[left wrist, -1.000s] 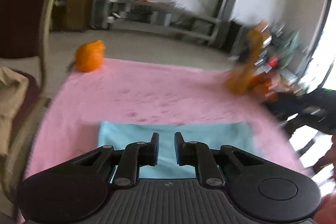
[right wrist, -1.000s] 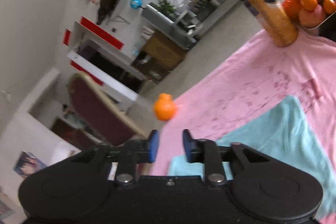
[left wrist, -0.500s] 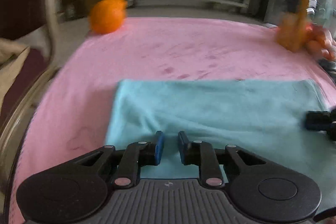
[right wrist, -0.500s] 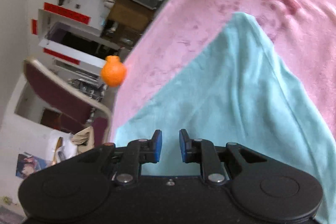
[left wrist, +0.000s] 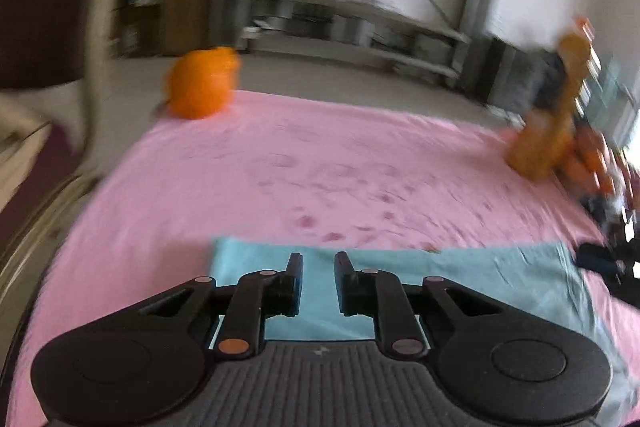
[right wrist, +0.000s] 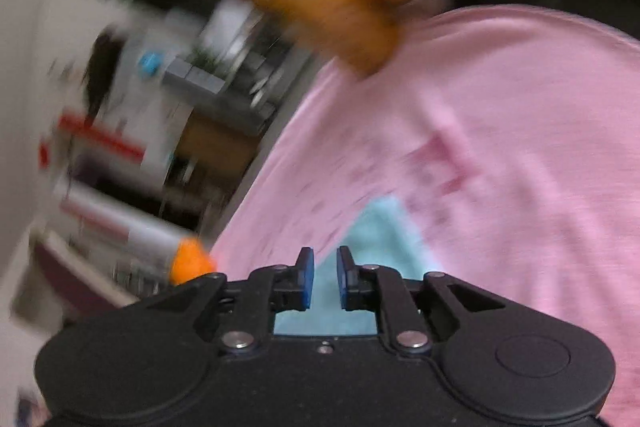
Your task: Fold clothes
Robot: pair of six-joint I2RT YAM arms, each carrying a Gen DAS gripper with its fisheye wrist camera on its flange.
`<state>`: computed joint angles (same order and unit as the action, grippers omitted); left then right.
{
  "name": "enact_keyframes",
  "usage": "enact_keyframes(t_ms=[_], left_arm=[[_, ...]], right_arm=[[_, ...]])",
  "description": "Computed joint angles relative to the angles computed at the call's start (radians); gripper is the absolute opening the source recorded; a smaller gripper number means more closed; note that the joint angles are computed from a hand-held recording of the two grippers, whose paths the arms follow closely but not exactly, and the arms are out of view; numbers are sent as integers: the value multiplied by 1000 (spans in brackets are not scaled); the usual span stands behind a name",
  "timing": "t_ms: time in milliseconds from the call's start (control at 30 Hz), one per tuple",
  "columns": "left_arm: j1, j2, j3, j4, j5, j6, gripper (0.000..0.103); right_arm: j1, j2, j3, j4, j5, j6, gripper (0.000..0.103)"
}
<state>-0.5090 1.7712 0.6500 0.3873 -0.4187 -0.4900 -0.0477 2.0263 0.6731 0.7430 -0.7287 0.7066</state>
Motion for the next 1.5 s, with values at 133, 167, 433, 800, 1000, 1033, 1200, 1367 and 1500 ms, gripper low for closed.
enact_keyframes(t_ms=[133, 167, 433, 800, 1000, 1033, 1200, 1367, 1500], left_arm=[[33, 153, 121, -14, 42, 77, 19], [46, 173, 129, -13, 42, 67, 19], [184, 185, 87, 11, 11, -180, 13], [81, -128, -9, -340, -261, -338, 18], [-109, -475, -190, -456, -270, -351, 19], [-148, -532, -220, -480, -270, -352, 19], [-320, -676, -320, -544, -197, -416, 19], [-404, -393, -209, -417, -192, -358, 18], [-388, -175, -106, -256, -169, -227, 15]], right_arm=[[76, 63, 130, -160, -53, -85, 18], [87, 83, 160, -194, -63, -99, 20], [18, 177, 186, -48, -11, 70, 4], [-85, 14, -23, 40, 252, 255, 20], [-167, -331, -220, -124, 54, 149, 20], [-185, -410, -257, -184, 18, 108, 21], [-178, -737, -356, -515, -39, -108, 22], [81, -767, -422, -502, 152, -168, 22], [344, -600, -385, -318, 440, -214, 22]])
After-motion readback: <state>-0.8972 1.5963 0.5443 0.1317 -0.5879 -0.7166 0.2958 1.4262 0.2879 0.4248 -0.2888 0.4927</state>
